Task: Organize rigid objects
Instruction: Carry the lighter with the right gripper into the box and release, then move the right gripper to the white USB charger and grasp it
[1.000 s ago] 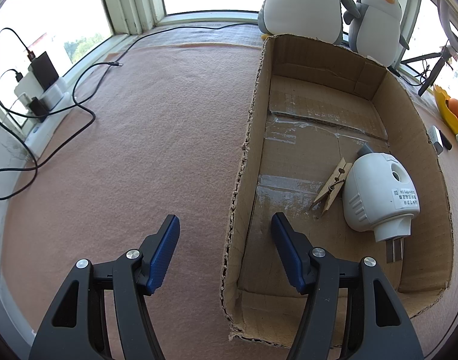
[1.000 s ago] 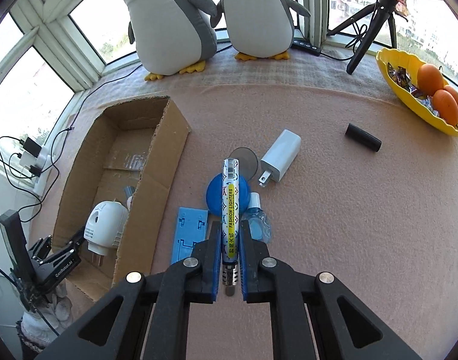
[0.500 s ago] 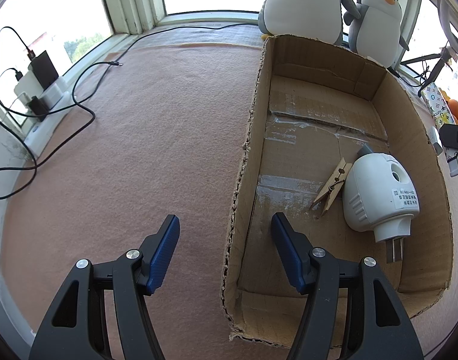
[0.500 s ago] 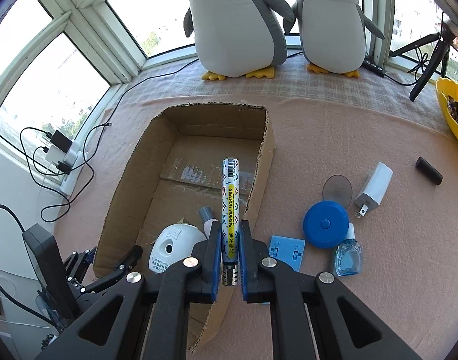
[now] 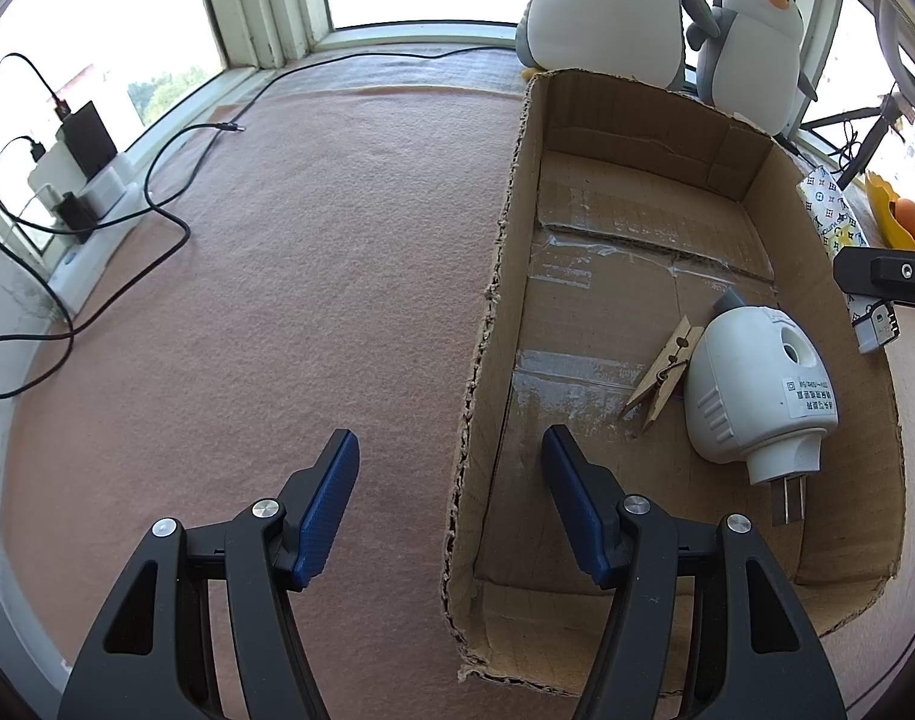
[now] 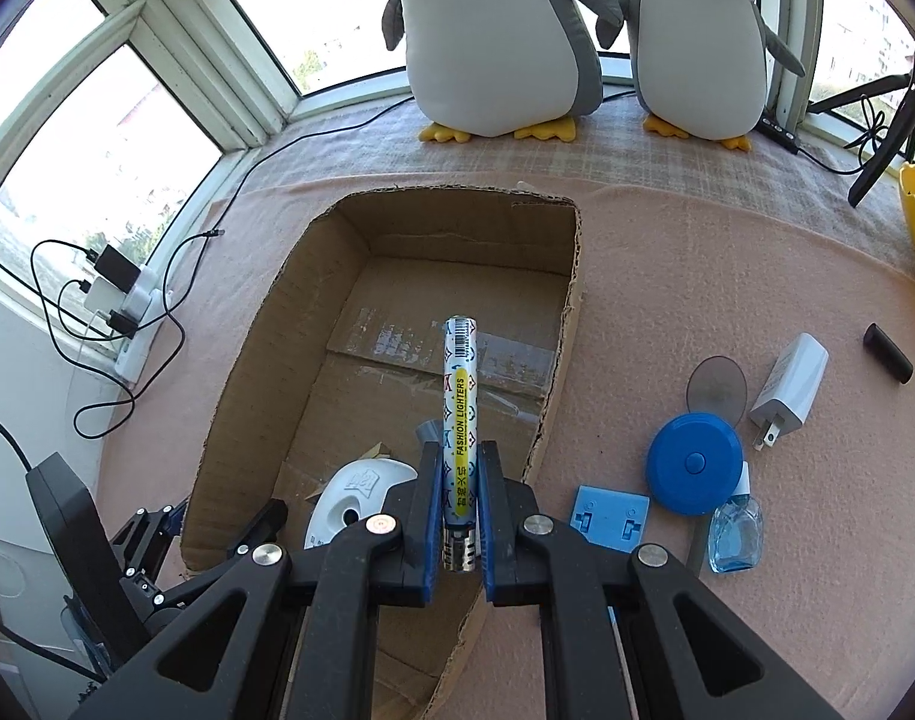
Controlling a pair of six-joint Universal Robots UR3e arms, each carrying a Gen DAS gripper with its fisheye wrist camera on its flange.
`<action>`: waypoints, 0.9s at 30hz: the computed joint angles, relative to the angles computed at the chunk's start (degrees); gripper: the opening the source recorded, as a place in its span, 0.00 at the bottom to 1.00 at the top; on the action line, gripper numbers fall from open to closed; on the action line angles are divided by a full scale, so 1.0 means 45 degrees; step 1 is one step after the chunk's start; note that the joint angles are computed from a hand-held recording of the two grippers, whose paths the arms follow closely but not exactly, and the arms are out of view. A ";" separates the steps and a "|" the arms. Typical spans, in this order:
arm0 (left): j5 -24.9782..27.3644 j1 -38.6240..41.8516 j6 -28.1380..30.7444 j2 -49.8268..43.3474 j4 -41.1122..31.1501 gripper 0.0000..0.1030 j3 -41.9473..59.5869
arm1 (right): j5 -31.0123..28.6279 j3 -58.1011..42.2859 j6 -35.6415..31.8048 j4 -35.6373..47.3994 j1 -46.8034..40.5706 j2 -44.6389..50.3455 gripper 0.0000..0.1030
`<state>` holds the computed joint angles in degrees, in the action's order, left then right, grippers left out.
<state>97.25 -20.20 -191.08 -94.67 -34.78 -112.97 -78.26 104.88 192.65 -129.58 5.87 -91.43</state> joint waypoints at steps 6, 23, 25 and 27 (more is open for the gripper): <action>-0.0006 0.0004 0.0003 0.0000 0.0002 0.62 -0.0001 | 0.0259 0.0082 -0.0191 -0.0180 0.0038 -0.0162 0.39; 0.0037 0.0003 0.0046 -0.0006 -0.0074 0.62 0.0072 | 0.0031 0.1291 -0.0605 -0.0230 -0.1091 -0.2112 0.52; 0.0048 0.0004 0.0062 -0.0007 -0.0081 0.62 0.0079 | 0.0096 0.1707 -0.0945 0.0021 -0.1706 -0.2762 0.52; 0.0072 -0.0011 0.0064 -0.0015 -0.0099 0.62 0.0102 | 0.0188 0.2062 -0.1376 0.0458 -0.2449 -0.3371 0.53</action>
<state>97.57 -20.25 -190.80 -94.73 -35.23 -112.51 -77.42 114.16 186.46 -127.52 -5.15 -106.60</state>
